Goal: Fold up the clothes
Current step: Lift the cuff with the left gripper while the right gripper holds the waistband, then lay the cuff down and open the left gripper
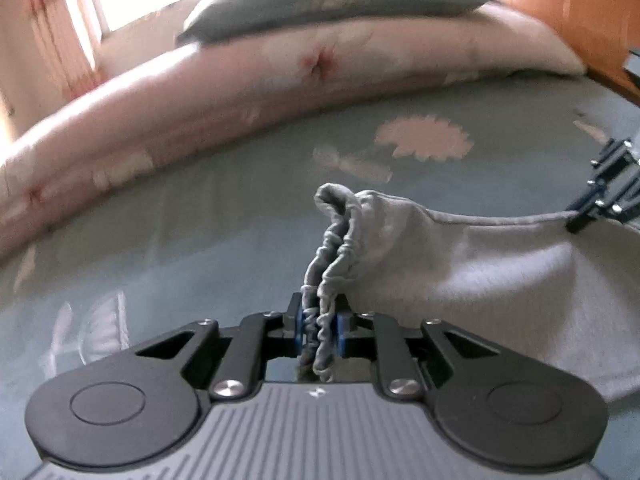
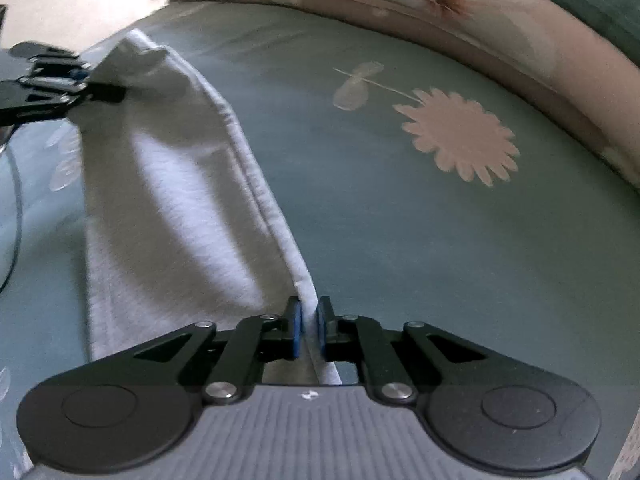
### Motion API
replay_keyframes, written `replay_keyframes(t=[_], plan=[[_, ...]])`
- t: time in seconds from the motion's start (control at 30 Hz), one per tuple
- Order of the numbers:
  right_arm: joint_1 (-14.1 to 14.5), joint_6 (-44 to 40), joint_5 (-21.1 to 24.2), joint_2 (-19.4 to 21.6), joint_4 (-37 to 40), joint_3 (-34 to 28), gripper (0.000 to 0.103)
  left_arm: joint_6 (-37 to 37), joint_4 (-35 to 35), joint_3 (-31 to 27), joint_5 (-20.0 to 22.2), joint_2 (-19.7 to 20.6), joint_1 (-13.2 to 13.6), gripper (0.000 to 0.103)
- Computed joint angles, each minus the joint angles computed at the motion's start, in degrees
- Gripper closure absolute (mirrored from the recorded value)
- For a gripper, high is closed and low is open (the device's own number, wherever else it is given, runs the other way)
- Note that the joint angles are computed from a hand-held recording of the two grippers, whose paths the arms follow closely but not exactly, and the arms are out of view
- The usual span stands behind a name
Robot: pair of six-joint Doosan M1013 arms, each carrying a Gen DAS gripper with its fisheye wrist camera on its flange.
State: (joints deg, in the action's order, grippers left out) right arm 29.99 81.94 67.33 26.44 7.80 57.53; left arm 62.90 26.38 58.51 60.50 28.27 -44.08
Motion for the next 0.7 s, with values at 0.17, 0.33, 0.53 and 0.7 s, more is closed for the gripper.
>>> replay_keyframes(t=[0.17,0.33,0.53,0.7], plan=[[1.0,3.2,-4.3,-1.0,-2.5,2.3,0.071,-2.6,-0.3,-0.4,5.1,0.7,0.4,0.066],[1.3,6.4,-9.2,-4.5,-1.6,5.7,0.063,-7.8,6.7,2.2,3.0,-1.5,-0.7,0.063],[2.5,9.0,-6.1,-6.8,3.3,8.5,0.062,4.3,-3.5,3.4,-5.1,-2.6,-2.3,0.062],[7.0,17.2,-2.4,-7.5,-3.3,11.3,0.061,15.6,-7.8,4.4,-6.0,-1.4,-4.3,0.059]])
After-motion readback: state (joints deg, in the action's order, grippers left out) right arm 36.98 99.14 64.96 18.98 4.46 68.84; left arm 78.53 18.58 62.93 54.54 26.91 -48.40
